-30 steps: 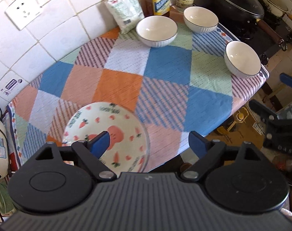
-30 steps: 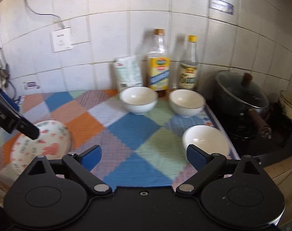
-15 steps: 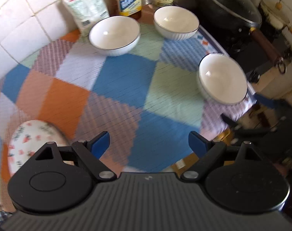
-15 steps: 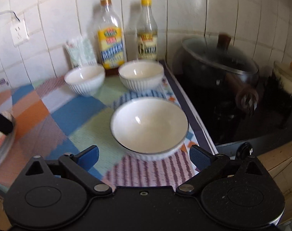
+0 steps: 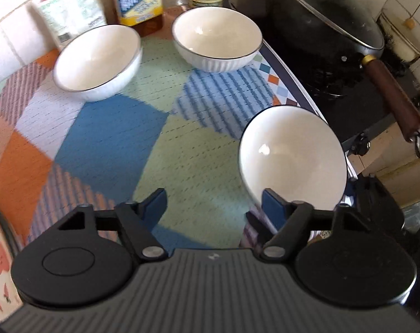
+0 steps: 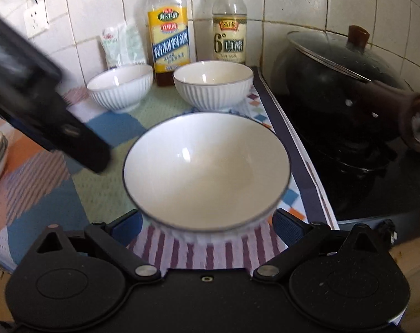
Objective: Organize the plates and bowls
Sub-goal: 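Move both grippers toward the white ribbed bowl by the stove, then close the left gripper on the rim of the white ribbed bowl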
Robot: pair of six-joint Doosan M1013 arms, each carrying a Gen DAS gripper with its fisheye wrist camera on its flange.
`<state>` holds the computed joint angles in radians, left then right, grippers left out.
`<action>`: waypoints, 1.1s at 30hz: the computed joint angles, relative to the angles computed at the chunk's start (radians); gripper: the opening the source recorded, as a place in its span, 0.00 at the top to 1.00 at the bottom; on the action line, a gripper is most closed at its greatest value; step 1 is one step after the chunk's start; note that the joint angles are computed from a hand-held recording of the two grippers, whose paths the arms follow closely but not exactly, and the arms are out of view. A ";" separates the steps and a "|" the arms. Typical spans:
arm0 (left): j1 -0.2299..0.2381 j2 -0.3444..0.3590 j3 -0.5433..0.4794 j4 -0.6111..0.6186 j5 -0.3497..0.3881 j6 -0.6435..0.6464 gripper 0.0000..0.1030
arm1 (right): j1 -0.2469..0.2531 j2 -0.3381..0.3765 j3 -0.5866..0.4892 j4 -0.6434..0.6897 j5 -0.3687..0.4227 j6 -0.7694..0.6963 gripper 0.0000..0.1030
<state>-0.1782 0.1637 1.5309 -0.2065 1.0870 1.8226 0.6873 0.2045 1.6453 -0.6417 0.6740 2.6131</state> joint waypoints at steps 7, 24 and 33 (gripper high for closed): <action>-0.009 0.046 -0.025 -0.021 0.020 -0.010 0.41 | -0.005 0.010 0.013 -0.067 -0.047 0.089 0.01; 0.035 0.045 -0.006 -0.121 0.055 0.047 0.87 | -0.017 0.011 0.005 0.018 -0.125 -0.017 0.01; 0.092 -0.005 0.007 -0.117 0.031 0.096 0.87 | 0.026 0.027 -0.049 0.005 -0.112 -0.041 0.01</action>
